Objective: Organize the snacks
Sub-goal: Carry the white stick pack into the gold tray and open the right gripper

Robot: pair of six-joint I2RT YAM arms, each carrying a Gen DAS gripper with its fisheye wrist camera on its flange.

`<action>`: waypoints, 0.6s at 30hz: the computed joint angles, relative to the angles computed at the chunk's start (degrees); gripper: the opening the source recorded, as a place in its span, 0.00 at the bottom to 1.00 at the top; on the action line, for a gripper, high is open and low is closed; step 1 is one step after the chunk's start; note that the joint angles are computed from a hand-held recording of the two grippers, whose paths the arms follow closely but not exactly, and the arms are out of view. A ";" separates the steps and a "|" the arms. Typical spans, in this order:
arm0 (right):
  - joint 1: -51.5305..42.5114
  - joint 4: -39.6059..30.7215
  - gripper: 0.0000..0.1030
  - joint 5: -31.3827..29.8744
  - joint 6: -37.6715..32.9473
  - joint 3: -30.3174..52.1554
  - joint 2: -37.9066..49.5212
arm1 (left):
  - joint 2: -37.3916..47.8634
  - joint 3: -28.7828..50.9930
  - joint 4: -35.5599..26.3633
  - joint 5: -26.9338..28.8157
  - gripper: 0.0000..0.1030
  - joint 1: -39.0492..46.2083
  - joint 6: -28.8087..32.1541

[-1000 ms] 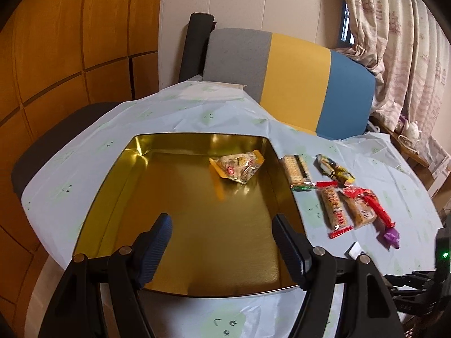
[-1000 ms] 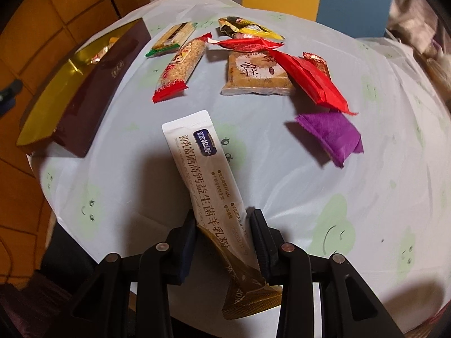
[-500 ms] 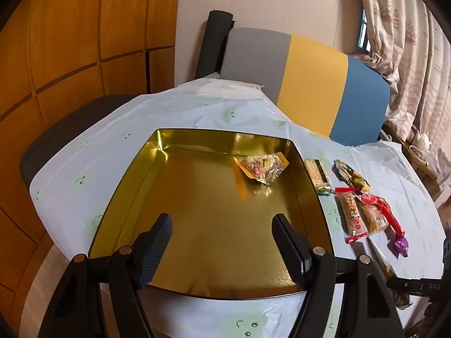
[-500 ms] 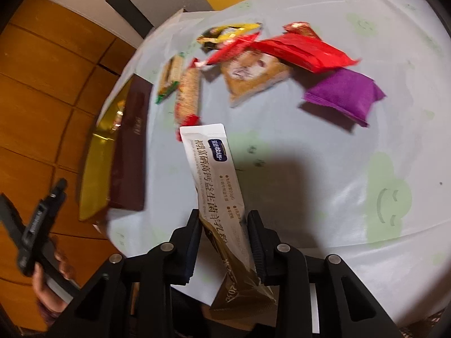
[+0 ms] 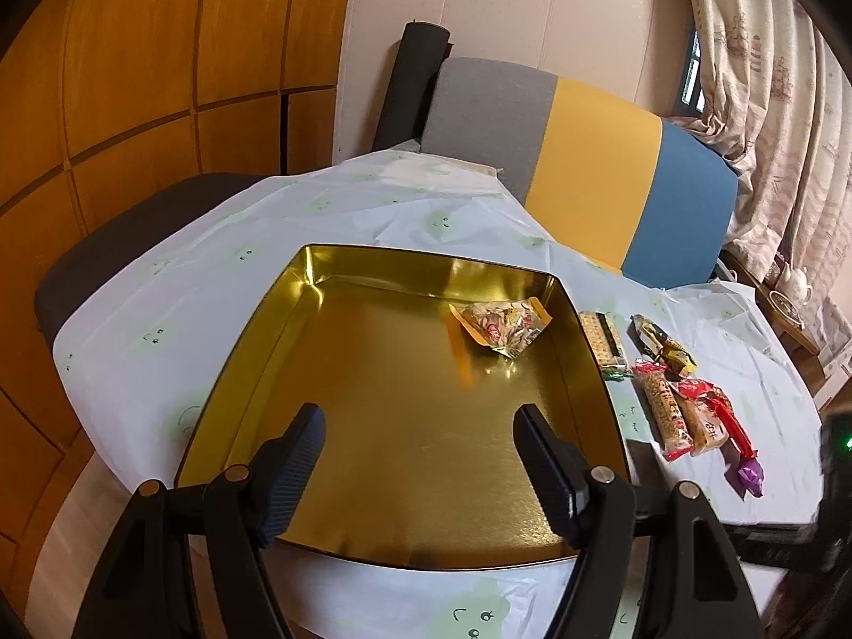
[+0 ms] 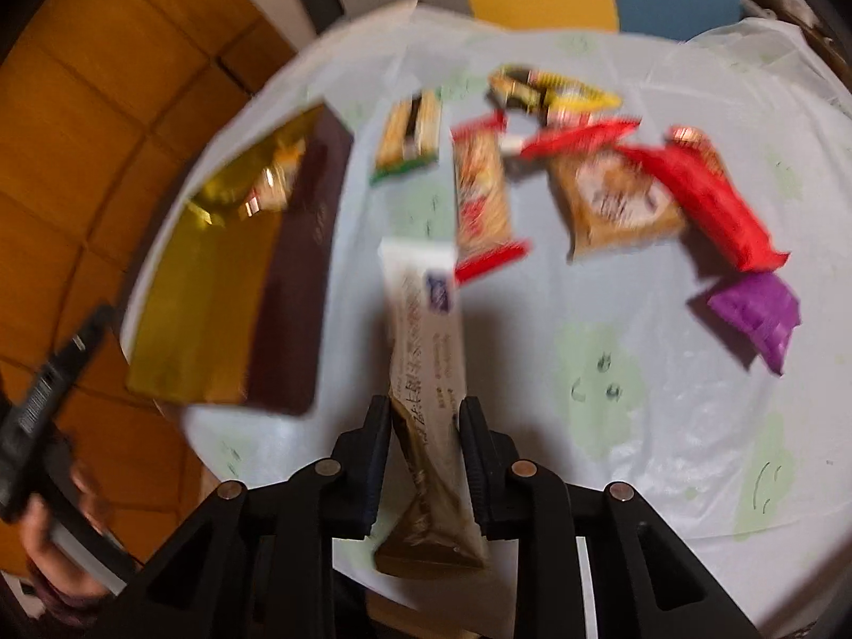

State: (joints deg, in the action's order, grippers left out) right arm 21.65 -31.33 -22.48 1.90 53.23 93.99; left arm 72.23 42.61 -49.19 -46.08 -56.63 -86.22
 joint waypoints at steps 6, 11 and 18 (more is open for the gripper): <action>0.99 2.42 0.56 3.17 -1.28 -1.54 1.94 | 0.68 -0.34 2.55 1.03 0.72 0.43 1.84; 5.80 5.94 0.35 11.36 -2.69 -3.50 0.63 | 1.02 -0.16 2.87 1.18 0.72 0.54 2.07; 4.88 3.40 0.24 3.38 -1.48 -4.82 -6.51 | 0.66 -0.21 2.05 0.67 0.72 0.58 2.02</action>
State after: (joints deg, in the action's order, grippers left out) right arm 26.54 -27.93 -19.09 0.42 48.41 87.48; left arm 72.90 42.40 -47.14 -45.41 -56.05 -84.20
